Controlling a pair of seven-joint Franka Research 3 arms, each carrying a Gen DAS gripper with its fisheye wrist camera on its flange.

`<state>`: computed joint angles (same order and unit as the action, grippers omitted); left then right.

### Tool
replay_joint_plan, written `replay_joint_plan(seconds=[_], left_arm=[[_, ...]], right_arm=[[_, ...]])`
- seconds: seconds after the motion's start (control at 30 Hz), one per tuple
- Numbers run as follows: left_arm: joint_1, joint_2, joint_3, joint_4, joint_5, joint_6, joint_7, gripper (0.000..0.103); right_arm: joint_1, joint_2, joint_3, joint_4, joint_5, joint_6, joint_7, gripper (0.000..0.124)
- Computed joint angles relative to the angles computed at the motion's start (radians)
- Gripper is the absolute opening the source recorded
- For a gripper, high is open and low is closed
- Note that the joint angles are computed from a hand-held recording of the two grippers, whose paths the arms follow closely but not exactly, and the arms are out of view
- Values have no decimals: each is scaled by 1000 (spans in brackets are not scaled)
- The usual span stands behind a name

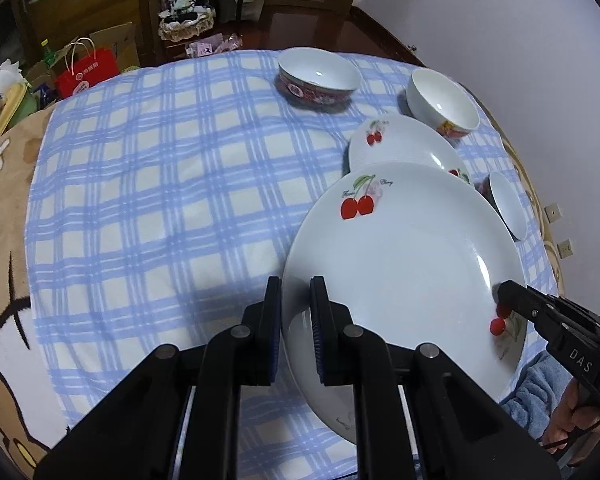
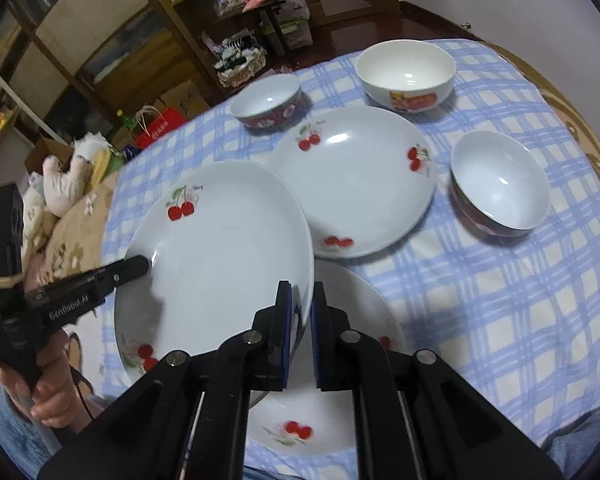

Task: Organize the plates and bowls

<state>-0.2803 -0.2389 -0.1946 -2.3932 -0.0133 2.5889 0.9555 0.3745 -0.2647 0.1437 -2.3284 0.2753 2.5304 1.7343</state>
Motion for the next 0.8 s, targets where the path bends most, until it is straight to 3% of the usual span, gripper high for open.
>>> replay_joint_plan(seconds=[0.23, 0.53, 0.8], left_arm=[[-17, 8, -19, 0, 15, 4, -11, 13], [-49, 35, -21, -43, -18, 88, -35, 13], [-56, 58, -25, -51, -40, 120, -29, 13]], right_arm=[[-6, -46, -18, -55, 28, 7, -11, 10], [-8, -63, -45, -118, 110, -22, -69, 9], [-29, -53, -25, -136, 77, -10, -35, 9]])
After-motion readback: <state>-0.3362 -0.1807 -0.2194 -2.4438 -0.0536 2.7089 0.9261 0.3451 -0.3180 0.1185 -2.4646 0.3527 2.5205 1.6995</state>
